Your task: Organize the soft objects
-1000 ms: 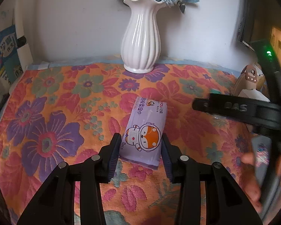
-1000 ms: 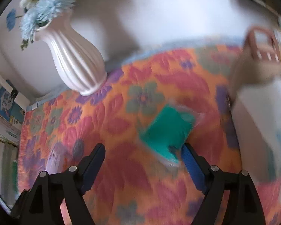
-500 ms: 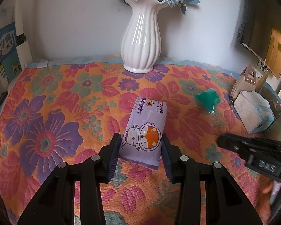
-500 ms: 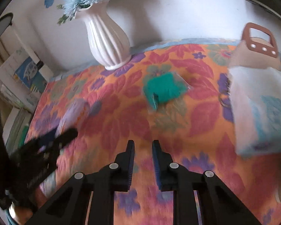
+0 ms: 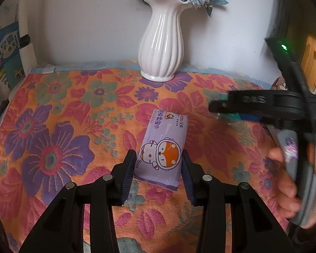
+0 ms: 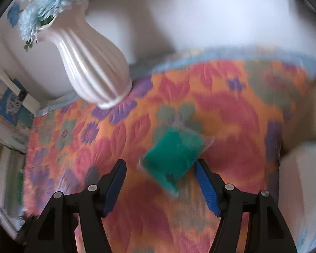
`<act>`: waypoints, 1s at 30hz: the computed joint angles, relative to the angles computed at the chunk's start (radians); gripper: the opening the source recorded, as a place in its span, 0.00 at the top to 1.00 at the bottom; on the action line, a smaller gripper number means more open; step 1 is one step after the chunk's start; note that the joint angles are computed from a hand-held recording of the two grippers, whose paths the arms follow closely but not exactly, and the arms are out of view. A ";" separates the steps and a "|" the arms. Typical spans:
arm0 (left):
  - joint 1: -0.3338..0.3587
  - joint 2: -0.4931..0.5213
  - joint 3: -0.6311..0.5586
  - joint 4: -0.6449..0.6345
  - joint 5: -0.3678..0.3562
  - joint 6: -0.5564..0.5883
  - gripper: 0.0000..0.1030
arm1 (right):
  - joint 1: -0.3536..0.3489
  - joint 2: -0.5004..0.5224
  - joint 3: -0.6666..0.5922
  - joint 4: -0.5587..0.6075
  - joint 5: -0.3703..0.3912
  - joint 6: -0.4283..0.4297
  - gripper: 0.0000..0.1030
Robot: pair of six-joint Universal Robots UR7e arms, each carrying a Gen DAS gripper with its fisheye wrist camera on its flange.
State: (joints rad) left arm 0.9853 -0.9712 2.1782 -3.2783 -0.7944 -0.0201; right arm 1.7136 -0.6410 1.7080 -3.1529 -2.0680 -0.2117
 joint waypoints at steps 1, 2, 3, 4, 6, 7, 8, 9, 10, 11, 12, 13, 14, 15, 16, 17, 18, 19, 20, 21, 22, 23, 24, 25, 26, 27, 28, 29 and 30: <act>0.001 -0.001 0.000 0.000 -0.003 0.000 0.63 | 0.004 0.016 -0.012 -0.015 -0.015 -0.024 0.36; 0.003 -0.002 -0.001 0.000 -0.007 0.000 0.63 | 0.007 0.034 -0.021 -0.041 -0.028 -0.050 0.36; 0.004 -0.003 -0.001 0.001 -0.009 -0.001 0.63 | 0.011 0.051 -0.028 -0.073 -0.043 -0.079 0.36; 0.005 -0.003 -0.001 0.001 -0.010 -0.002 0.63 | 0.014 0.065 -0.035 -0.096 -0.060 -0.103 0.37; 0.007 -0.004 -0.003 0.001 -0.014 0.000 0.63 | 0.021 0.079 -0.041 -0.125 -0.096 -0.117 0.49; 0.007 -0.003 -0.003 0.002 -0.015 0.000 0.63 | 0.020 0.080 -0.042 -0.129 -0.095 -0.117 0.51; 0.007 -0.003 -0.003 0.002 -0.015 -0.002 0.63 | 0.018 0.077 -0.037 -0.136 -0.090 -0.114 0.54; 0.007 -0.003 -0.003 0.001 -0.015 -0.003 0.63 | 0.013 0.067 -0.025 -0.140 -0.076 -0.110 0.55; 0.007 -0.004 -0.002 0.000 -0.015 -0.004 0.63 | 0.008 0.056 -0.013 -0.139 -0.056 -0.110 0.55; 0.006 -0.004 -0.001 -0.004 -0.014 -0.004 0.63 | 0.003 0.040 0.009 -0.142 -0.027 -0.115 0.56; 0.005 -0.003 0.000 -0.006 -0.013 -0.005 0.63 | -0.003 0.016 0.044 -0.147 0.020 -0.131 0.56; 0.004 -0.003 0.001 -0.009 -0.010 -0.007 0.63 | -0.006 -0.002 0.072 -0.143 0.052 -0.150 0.56; 0.004 -0.003 0.001 -0.011 -0.007 -0.009 0.63 | -0.009 -0.030 0.113 -0.130 0.094 -0.181 0.56; 0.000 -0.002 0.005 -0.015 0.001 -0.014 0.63 | -0.006 -0.050 0.155 -0.135 0.115 -0.208 0.56; -0.003 -0.002 0.008 -0.021 0.011 -0.018 0.63 | -0.003 -0.067 0.190 -0.143 0.121 -0.228 0.56; -0.007 -0.004 0.013 -0.022 0.020 -0.027 0.63 | 0.002 -0.089 0.236 -0.148 0.122 -0.249 0.56; -0.010 -0.007 0.017 -0.023 0.028 -0.034 0.63 | 0.005 -0.106 0.271 -0.155 0.122 -0.261 0.56; -0.015 -0.011 0.024 -0.022 0.036 -0.043 0.63 | 0.008 -0.126 0.317 -0.169 0.125 -0.274 0.56; -0.020 -0.019 0.033 -0.014 0.042 -0.054 0.63 | 0.011 -0.143 0.351 -0.170 0.128 -0.278 0.55; -0.027 -0.033 0.045 0.018 0.041 -0.085 0.63 | 0.015 -0.168 0.392 -0.164 0.127 -0.286 0.55; -0.032 -0.048 0.059 0.051 0.037 -0.116 0.63 | 0.017 -0.181 0.418 -0.170 0.127 -0.297 0.55; -0.042 -0.066 0.079 0.092 0.032 -0.160 0.63 | 0.017 -0.200 0.450 -0.169 0.136 -0.312 0.55; -0.052 -0.079 0.099 0.109 0.030 -0.190 0.63 | 0.018 -0.215 0.475 -0.160 0.141 -0.323 0.55; -0.064 -0.090 0.119 0.107 0.028 -0.206 0.63 | 0.018 -0.212 0.491 -0.172 0.135 -0.333 0.55; -0.083 -0.099 0.148 0.092 0.031 -0.217 0.63 | 0.022 -0.214 0.507 -0.185 0.117 -0.336 0.49; -0.095 -0.102 0.163 0.083 0.039 -0.221 0.63 | 0.023 -0.209 0.513 -0.197 0.095 -0.328 0.39; -0.103 -0.103 0.173 0.077 0.043 -0.218 0.63 | 0.023 -0.208 0.523 -0.211 0.066 -0.311 0.35; -0.106 -0.104 0.179 0.069 0.038 -0.208 0.63 | 0.022 -0.206 0.529 -0.224 0.061 -0.296 0.33; -0.103 -0.106 0.184 0.046 0.021 -0.188 0.62 | 0.023 -0.206 0.534 -0.234 0.063 -0.268 0.30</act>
